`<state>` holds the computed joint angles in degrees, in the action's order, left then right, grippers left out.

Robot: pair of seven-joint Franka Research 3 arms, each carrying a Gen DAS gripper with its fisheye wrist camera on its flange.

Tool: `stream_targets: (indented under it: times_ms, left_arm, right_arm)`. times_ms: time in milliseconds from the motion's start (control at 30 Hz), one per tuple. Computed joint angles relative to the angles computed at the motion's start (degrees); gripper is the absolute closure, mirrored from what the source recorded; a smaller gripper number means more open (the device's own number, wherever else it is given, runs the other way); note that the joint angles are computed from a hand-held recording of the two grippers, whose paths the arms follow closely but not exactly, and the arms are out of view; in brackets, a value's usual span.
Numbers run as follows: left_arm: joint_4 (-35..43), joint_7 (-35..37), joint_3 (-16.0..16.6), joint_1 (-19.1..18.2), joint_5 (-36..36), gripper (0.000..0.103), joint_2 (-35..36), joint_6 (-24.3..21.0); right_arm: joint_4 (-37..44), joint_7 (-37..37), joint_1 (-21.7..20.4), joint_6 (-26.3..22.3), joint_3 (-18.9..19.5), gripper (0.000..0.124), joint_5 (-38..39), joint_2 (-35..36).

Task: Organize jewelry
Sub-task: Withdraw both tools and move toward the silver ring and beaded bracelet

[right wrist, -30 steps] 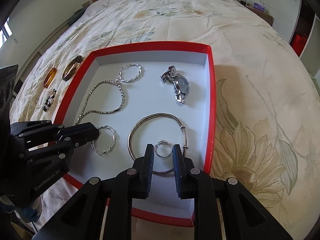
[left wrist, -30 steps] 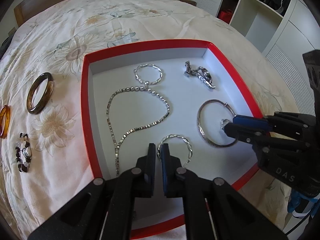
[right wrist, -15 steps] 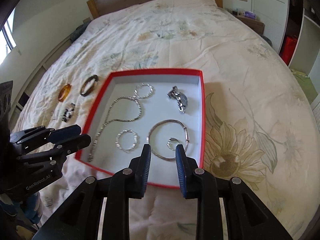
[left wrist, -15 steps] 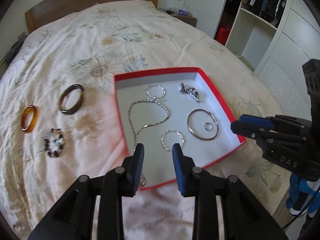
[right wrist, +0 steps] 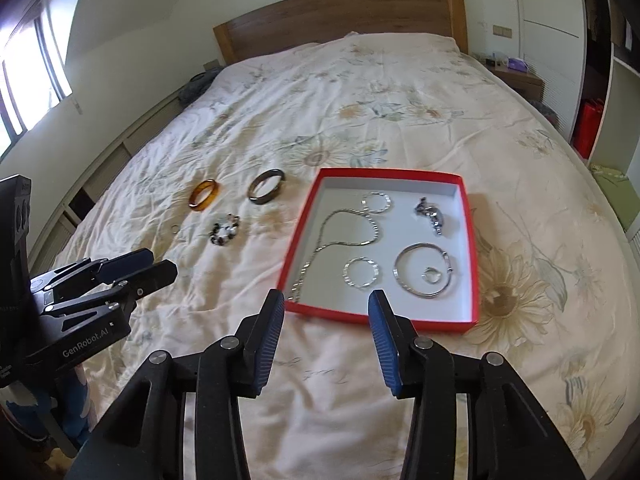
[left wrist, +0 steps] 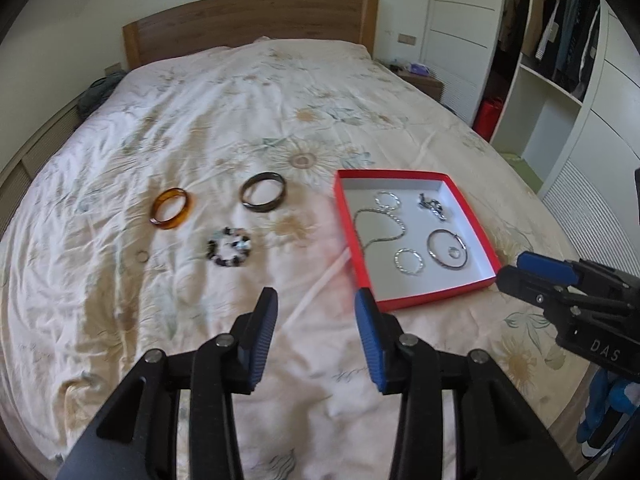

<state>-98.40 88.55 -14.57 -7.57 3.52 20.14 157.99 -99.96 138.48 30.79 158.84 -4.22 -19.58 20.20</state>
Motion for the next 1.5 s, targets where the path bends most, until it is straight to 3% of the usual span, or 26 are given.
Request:
stream_targets:
  times_ms: [233,600,1000,1267,1500]
  left_arm:
    - [-8.3,-0.5,1.2,2.0,0.0,0.063,-6.1,4.5]
    - [-14.9,0.6,2.3,4.4,-2.1,0.063,-10.4,8.7]
    - [-15.8,0.9,3.3,6.2,-3.8,0.063,-9.5,9.4]
    - [-15.3,4.3,1.4,8.7,-7.4,0.063,-7.4,9.5]
    - [-13.0,3.0,2.8,8.4,-4.6,0.063,-4.1,5.1]
  right_arm:
    - [2.9,1.6,2.6,-2.0,0.5,0.08,-1.3,1.4]
    - [10.3,-1.3,5.0,-7.8,2.2,0.08,-0.6,5.4]
    - [18.6,-7.8,6.0,-13.5,3.1,0.075,3.8,11.1]
    - [22.5,-11.0,5.9,-15.9,3.4,0.075,6.8,14.3]
    - [26.3,-14.2,5.2,-17.4,3.9,0.075,9.9,17.5]
